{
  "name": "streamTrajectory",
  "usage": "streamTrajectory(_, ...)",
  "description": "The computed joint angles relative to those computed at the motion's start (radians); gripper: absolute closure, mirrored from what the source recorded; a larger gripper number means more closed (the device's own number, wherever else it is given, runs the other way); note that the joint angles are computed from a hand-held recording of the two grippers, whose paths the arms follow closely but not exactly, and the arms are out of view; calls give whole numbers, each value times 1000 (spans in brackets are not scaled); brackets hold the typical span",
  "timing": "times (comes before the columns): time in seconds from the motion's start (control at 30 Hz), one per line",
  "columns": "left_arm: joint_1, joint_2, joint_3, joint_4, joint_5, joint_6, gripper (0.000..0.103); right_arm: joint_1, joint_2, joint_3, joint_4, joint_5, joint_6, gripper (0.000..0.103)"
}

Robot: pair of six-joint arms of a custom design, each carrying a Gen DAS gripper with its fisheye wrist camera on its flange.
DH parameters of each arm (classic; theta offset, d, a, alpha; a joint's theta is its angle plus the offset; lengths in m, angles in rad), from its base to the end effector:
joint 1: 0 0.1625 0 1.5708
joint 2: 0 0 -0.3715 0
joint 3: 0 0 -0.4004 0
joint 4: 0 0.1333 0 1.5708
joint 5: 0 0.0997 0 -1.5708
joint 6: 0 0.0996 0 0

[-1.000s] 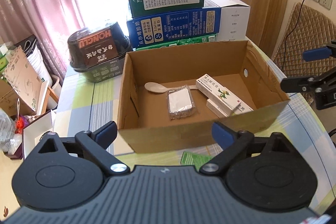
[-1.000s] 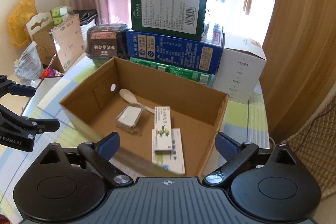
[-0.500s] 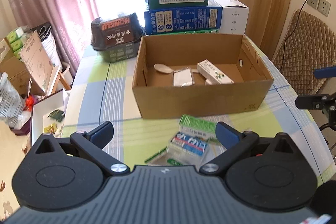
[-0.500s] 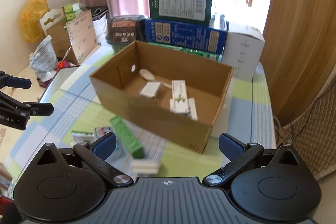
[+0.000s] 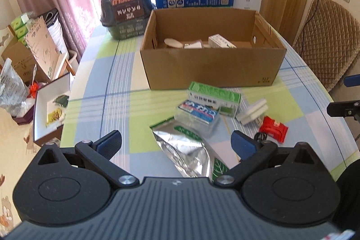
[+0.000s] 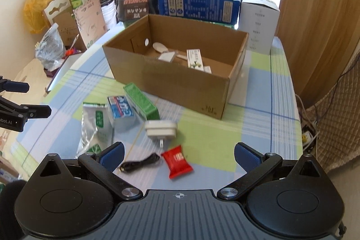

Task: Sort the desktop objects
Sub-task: 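Move both tools back toward the loose items on the table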

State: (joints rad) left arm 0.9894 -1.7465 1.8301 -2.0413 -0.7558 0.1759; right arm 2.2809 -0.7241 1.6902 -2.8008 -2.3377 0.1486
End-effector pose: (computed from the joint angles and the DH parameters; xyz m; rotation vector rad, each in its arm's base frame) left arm -0.0764 -0.4909 0.4692 0.6809 2.2464 -0.6521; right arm 0.4534 -0.4290 0.0360 0.5544 -2.3972 0.7091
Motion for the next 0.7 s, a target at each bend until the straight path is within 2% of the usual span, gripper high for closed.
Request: streamTrajectory(0.7, 51, -12, 52, 31, 21, -10, 1, -36, -19, 60, 38, 19, 0, 2)
